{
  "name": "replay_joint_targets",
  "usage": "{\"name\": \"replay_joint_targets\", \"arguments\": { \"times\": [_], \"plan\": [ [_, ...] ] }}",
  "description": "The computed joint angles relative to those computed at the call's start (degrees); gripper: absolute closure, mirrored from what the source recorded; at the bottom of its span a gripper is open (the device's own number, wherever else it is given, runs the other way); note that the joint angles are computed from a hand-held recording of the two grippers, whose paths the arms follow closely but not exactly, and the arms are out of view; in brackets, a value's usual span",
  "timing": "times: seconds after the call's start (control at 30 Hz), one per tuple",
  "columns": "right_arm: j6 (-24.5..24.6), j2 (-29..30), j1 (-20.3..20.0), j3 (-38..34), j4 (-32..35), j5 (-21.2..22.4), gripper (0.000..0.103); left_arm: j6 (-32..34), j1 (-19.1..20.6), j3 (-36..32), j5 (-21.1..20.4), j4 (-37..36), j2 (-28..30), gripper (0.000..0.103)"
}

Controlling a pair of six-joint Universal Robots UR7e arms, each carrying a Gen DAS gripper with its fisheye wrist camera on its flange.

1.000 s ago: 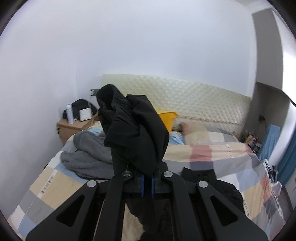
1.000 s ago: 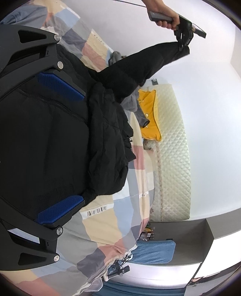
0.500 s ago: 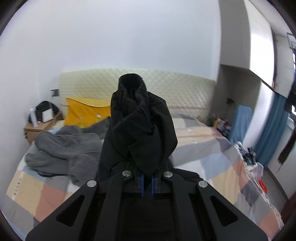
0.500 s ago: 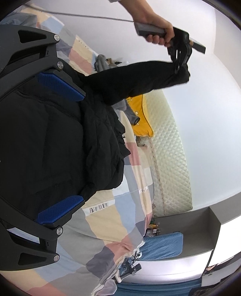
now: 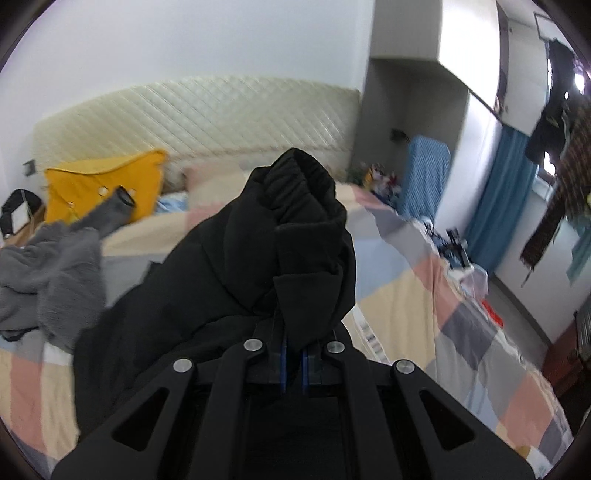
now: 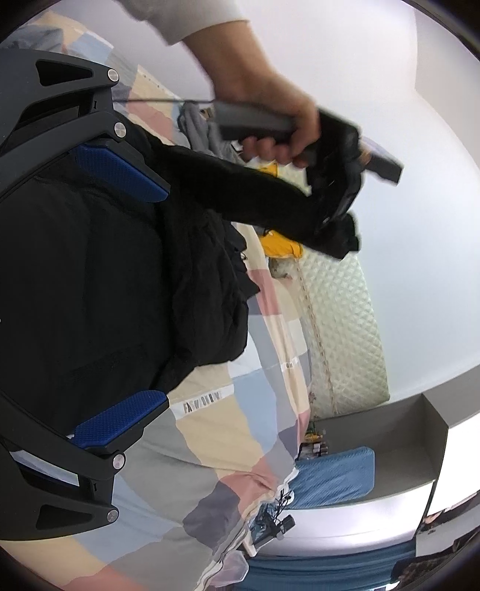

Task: Fold large clothes
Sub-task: 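Lift the grasped sleeve upward with the left tool, then carry the sleeve across the jacket body with the left tool and release it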

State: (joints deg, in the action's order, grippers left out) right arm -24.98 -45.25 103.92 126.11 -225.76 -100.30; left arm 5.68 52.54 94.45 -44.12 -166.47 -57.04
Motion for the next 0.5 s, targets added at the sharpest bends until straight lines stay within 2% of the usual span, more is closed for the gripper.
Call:
{"name": "replay_joint_targets", "arguments": {
  "times": [0.17,0.33,0.4,0.5],
  "plan": [
    [1.8,-0.6,-1.4,-0.2,0.8,0.6,0.0,-1.5,2.6,-2.4,-2.4,1.2,5.3,0.098],
    [2.9,-0.8,-2.3,-0.3,0.9,0.7,0.0,-2.7,5.0,-4.9,-3.2,2.9,10.2,0.098],
    [3.3,-0.8,-2.6,-0.4,1.1,0.7,0.0,-3.4,6.0,-6.5,-2.5,5.1,12.5,0.098],
    [3.8,-0.9,-3.1,-0.8,2.2,1.1,0.0,-7.2,7.6,-9.0,-0.6,12.5,15.0,0.098]
  ]
}}
